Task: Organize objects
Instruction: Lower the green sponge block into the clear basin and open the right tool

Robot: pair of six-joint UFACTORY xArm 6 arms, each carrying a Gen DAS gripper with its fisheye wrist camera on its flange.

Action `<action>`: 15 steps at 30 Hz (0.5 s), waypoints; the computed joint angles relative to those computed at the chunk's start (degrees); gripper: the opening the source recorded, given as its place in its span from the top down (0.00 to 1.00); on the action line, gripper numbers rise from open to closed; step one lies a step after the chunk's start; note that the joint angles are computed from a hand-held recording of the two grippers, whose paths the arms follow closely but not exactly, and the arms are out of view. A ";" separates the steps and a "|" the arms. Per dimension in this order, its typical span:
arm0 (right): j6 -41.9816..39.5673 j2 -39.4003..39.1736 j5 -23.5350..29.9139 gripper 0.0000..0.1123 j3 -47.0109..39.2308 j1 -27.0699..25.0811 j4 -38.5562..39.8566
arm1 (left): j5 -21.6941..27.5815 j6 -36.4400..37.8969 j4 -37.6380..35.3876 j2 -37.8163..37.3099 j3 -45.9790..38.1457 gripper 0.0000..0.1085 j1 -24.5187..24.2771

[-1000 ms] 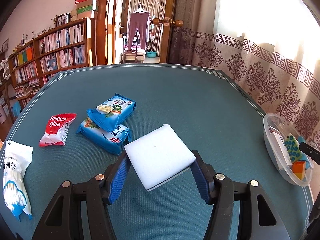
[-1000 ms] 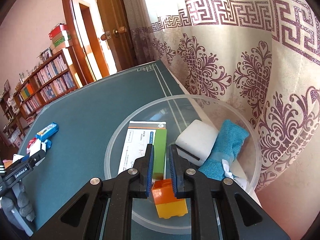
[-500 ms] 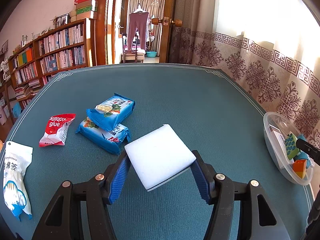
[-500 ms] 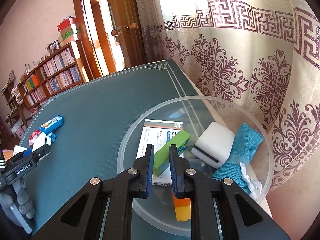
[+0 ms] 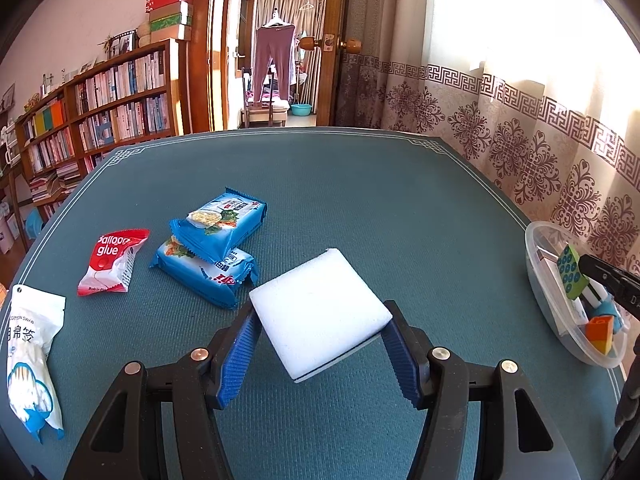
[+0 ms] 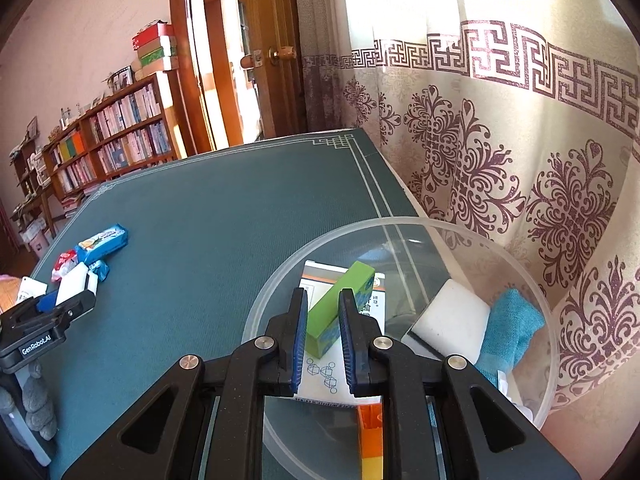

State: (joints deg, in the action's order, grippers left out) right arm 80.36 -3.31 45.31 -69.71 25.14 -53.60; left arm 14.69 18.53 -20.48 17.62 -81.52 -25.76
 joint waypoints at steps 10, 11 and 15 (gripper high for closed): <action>4.26 -4.20 5.62 0.85 4.89 -0.20 2.75 | 0.18 1.44 -0.45 -0.78 0.85 0.41 -0.15; 5.02 -4.99 5.81 0.85 5.65 -0.18 2.48 | 0.28 1.59 -0.57 -0.92 0.98 0.41 -0.22; 6.98 -7.75 6.11 0.85 7.60 0.37 0.59 | 2.10 4.17 -2.93 -1.74 1.36 0.41 -0.70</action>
